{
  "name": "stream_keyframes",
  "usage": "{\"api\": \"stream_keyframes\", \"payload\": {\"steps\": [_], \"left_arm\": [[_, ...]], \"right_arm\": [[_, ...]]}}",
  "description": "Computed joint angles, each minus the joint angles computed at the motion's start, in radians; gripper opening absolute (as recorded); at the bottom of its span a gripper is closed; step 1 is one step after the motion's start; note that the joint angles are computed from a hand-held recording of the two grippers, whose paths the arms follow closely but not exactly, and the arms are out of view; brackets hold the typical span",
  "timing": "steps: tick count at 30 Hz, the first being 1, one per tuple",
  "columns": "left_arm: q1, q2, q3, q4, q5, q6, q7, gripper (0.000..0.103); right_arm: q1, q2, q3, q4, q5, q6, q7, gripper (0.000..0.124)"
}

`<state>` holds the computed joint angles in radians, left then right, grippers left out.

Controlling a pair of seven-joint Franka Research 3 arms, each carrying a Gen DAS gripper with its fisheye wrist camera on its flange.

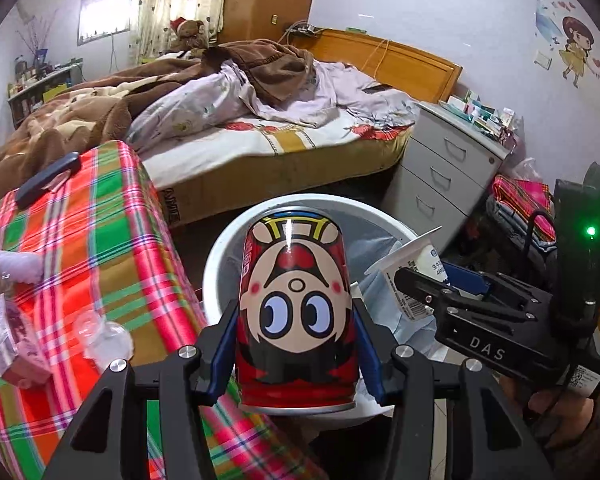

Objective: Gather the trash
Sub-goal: 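Carry the cartoon can and yogurt cup over the white bin and open both tools, then move the left tool to the pink carton while the right tool reaches the clear plastic cup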

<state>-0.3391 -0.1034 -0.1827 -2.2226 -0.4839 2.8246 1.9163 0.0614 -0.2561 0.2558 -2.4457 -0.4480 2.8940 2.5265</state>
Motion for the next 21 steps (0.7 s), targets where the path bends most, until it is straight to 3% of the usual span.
{"api": "stream_keyframes", "payload": {"steps": [7, 14, 17, 21], "left_arm": [[0.015, 0.043, -0.020, 0.037, 0.008, -0.005, -0.004, 0.053], [0.023, 0.030, -0.020, 0.026, -0.018, -0.005, 0.009, 0.057], [0.021, 0.013, -0.012, 0.014, -0.038, -0.001, 0.018, 0.057], [0.012, -0.016, 0.006, -0.007, -0.067, 0.005, 0.035, 0.057]], "right_arm": [[0.048, 0.013, -0.046, -0.006, 0.101, -0.005, -0.107, 0.057], [0.024, 0.003, -0.021, -0.015, 0.081, -0.010, -0.074, 0.058], [0.008, -0.003, -0.006, -0.015, 0.055, -0.010, -0.050, 0.066], [0.000, -0.015, 0.002, -0.019, 0.037, 0.001, -0.022, 0.067]]}}
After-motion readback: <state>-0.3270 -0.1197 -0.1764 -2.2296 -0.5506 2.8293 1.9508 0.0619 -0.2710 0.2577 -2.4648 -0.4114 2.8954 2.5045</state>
